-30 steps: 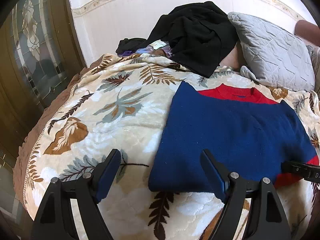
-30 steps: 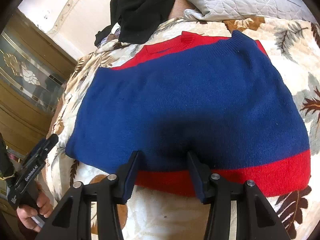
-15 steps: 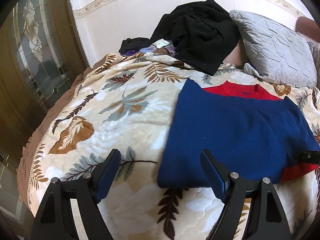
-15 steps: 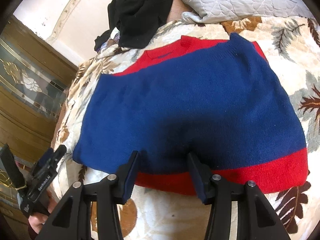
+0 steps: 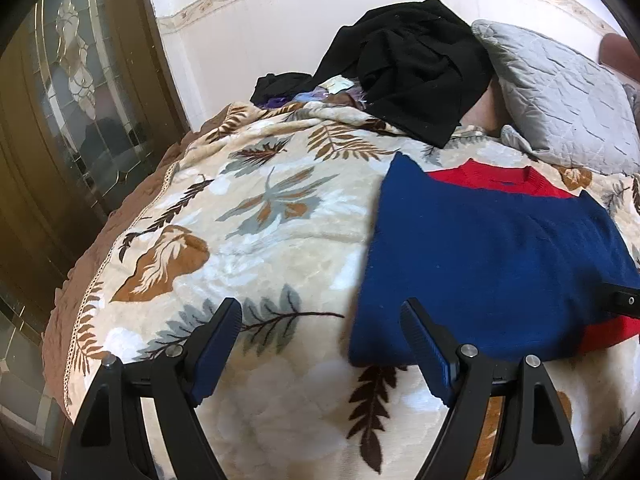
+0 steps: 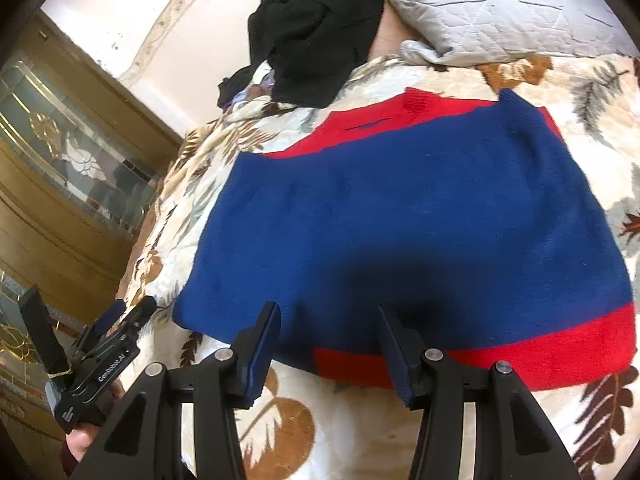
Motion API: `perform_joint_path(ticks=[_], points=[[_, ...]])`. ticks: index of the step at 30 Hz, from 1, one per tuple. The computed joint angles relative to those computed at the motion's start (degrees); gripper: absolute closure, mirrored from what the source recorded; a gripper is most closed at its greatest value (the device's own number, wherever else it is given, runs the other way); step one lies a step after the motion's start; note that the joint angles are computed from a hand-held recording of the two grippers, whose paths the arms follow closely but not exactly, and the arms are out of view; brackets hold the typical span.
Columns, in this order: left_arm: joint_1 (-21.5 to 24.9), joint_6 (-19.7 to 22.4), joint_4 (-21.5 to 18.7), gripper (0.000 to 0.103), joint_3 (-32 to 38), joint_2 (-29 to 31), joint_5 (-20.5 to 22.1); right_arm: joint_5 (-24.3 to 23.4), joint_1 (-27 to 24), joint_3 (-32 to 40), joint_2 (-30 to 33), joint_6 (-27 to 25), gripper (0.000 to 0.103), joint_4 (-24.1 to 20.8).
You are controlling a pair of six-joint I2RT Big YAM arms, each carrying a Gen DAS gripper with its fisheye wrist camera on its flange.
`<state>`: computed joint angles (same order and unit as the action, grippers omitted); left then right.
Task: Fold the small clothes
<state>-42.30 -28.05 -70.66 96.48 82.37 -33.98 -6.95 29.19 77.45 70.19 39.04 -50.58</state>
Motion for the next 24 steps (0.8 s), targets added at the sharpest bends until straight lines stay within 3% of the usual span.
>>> perform_joint_path(ticks=[7, 24], points=[[0.8, 0.7, -0.2, 0.021, -0.3, 0.2, 0.1, -1.2, 0.1, 2.0, 3.7, -0.4, 0.049, -2.8], [1.3, 1.2, -0.9, 0.021, 0.3, 1.4, 2.4, -2.6, -0.6, 1.2, 2.5, -0.3, 0.049, -1.9]])
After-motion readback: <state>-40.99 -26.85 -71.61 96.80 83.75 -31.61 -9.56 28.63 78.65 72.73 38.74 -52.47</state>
